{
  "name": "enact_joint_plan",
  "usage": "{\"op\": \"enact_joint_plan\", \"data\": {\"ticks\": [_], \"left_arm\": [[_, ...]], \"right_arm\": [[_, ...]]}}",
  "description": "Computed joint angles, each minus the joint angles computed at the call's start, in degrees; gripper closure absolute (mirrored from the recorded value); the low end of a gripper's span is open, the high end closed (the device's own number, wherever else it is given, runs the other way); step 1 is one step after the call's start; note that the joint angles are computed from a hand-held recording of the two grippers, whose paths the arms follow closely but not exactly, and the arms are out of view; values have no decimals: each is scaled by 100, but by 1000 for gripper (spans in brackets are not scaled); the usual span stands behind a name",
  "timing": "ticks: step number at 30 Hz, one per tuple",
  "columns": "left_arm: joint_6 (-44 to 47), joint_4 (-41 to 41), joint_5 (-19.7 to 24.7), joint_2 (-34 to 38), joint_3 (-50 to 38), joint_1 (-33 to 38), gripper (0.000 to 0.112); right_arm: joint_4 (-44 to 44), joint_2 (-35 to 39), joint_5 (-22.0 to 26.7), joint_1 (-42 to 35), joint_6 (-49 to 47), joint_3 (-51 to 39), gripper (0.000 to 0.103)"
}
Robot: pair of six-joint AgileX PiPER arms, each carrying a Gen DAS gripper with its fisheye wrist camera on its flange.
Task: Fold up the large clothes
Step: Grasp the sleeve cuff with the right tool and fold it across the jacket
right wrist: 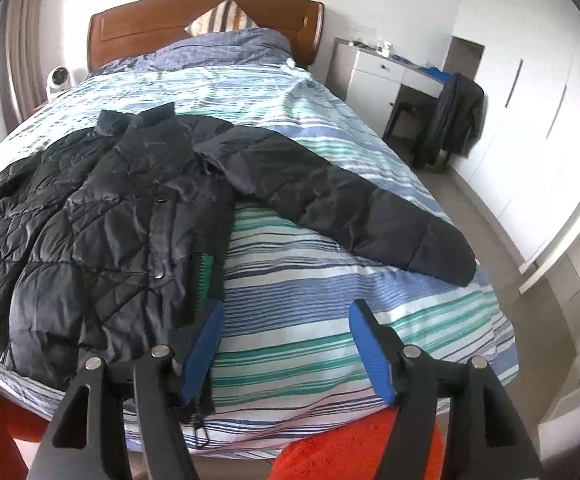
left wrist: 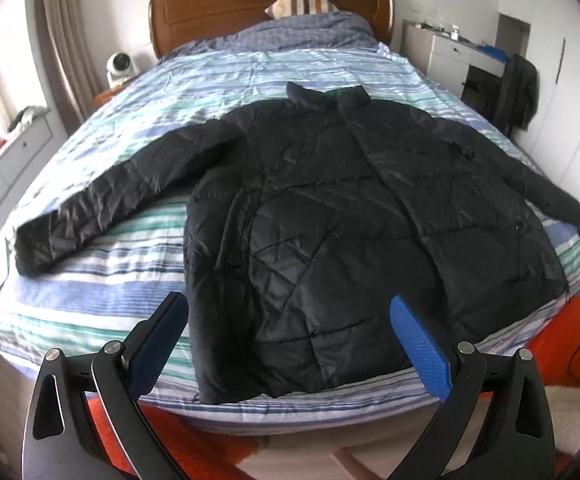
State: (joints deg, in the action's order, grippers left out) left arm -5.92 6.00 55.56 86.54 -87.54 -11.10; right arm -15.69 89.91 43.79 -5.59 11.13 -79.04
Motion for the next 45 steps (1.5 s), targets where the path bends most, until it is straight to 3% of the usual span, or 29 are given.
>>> {"op": "enact_joint_plan", "data": {"ticks": [4, 10, 16, 19, 25, 29, 30, 32, 33, 34, 36, 42, 45], "left_arm": [[49, -17, 71, -8, -74, 9, 11], [200, -699, 123, 23, -178, 399, 11], [170, -768, 148, 18, -165, 509, 11], [129, -707, 154, 15, -169, 478, 11], [69, -695, 185, 45, -202, 490, 11], [2, -615, 227, 107, -243, 481, 11], [-20, -590, 239, 123, -248, 478, 11], [-64, -551, 253, 155, -250, 474, 11], [-87, -530, 252, 158, -232, 475, 11], [-107, -507, 249, 154, -210, 475, 11], [-156, -448, 219, 133, -141, 468, 11], [-229, -356, 152, 233, -10, 476, 11], [-268, -428, 123, 270, -28, 451, 11]], "right_arm": [[455, -2, -102, -377, -225, 12, 37], [2641, 171, -93, -1566, -1621, -76, 37], [4340, 805, 72, -2706, -2587, -498, 37], [5342, 1503, 321, -3287, -2916, -1084, 37], [6038, 2916, 774, -3851, -1907, -2352, 37], [6497, 3551, 660, -3994, -1235, -2863, 37], [6576, 3631, 591, -4001, -1145, -2916, 38], [6284, 3809, 529, -3933, -787, -3208, 61], [5944, 3847, 516, -3848, -598, -3364, 81], [5445, 3717, 330, -3687, -451, -3365, 86], [4761, 3349, -13, -3337, -534, -3257, 90], [4125, 1892, -879, -1971, -2109, -2886, 91], [4037, 1531, -925, -1084, -2809, -3015, 91]]}}
